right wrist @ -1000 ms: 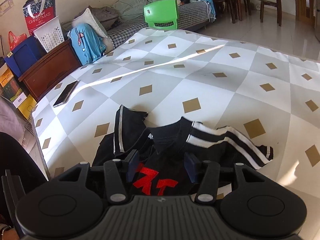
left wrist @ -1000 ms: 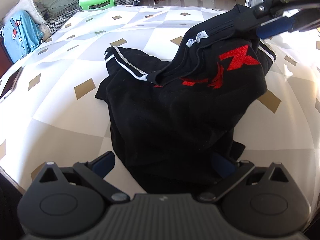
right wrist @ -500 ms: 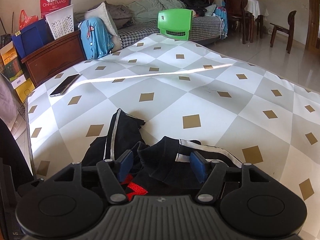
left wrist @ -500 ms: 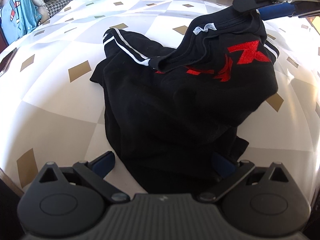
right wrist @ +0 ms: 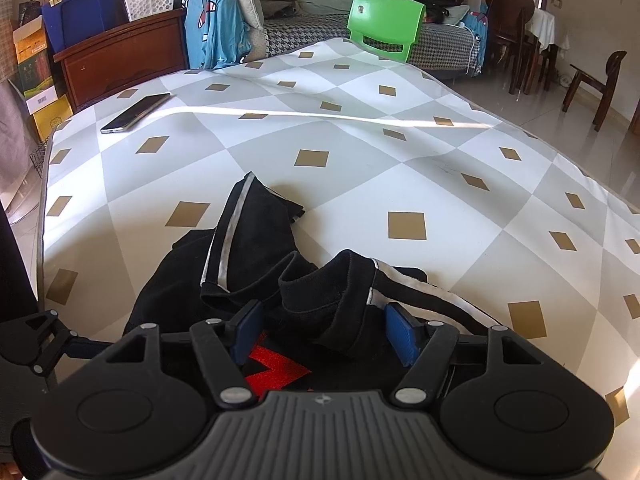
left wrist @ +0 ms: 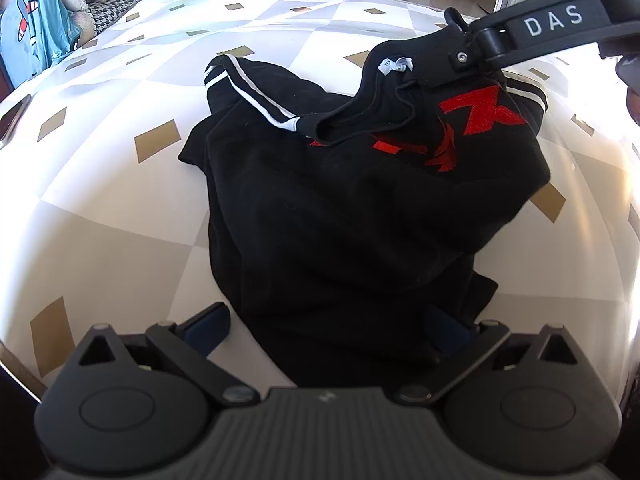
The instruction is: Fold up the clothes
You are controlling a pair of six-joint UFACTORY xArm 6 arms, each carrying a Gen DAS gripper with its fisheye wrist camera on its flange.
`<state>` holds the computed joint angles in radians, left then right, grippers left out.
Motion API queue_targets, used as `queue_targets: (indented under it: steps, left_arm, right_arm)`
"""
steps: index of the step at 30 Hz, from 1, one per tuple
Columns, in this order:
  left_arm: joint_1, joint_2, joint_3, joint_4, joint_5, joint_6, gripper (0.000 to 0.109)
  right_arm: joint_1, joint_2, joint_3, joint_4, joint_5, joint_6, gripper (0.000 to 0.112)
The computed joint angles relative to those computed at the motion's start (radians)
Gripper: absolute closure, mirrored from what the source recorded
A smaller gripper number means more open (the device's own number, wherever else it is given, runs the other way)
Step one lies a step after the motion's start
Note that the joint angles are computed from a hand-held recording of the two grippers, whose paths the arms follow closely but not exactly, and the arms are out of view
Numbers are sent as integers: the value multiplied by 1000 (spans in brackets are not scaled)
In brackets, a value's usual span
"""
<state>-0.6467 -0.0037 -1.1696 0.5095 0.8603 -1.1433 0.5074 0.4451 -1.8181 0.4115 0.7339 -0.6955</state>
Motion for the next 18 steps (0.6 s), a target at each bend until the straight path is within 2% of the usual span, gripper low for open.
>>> queue_targets:
  steps: [1,4,8,9,13,18]
  left_arm:
    - [1,-8,11,0,-6,2,6]
    - [0,-15,18,1,-8,2,6]
    - [2,-19,25,2,-14,4,6]
    - [1,-20,26,3,-14,3,6]
    - [-1,-25,32,3,-17,5,6]
    - [-6,-28,30,-2,-12,11,6]
  right_arm:
    - [3,3,2,-26,-8,25,47]
    - [10,7,12,-90,-45,92,59]
    - [7,23,-14,-103,-64,152,83]
    - [6,25,-18,-104,-73,166,86]
    - [1,26,-21,-74,-138,201,89]
    - [-12,45,-62,-36,-214,310,89]
